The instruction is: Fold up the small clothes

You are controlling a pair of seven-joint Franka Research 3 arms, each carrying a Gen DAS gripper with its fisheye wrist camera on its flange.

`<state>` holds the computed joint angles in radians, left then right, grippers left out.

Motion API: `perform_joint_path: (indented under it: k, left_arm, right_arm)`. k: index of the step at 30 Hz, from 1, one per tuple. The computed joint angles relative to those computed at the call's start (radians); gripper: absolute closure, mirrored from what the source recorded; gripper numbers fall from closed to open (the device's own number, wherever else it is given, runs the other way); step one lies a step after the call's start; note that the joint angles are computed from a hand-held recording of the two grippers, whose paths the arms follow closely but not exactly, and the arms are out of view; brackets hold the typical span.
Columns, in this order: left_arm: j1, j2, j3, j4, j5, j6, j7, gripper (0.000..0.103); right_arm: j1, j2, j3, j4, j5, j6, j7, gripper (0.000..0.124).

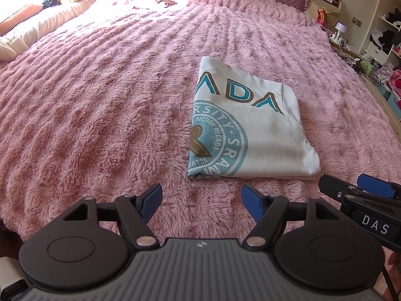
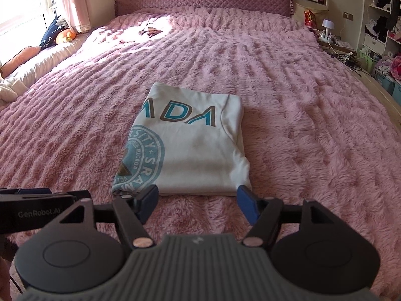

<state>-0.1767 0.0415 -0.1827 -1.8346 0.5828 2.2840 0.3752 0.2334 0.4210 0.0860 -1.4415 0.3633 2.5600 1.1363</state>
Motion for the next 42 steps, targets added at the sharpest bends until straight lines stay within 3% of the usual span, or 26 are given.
perform_joint_path:
  k: [42]
  left_arm:
    - [-0.011, 0.027, 0.002, 0.032, 0.004, -0.051, 0.019, 0.018]
  right_arm:
    - [0.001, 0.012, -0.004, 0.007, -0.007, -0.017, 0.009, 0.055]
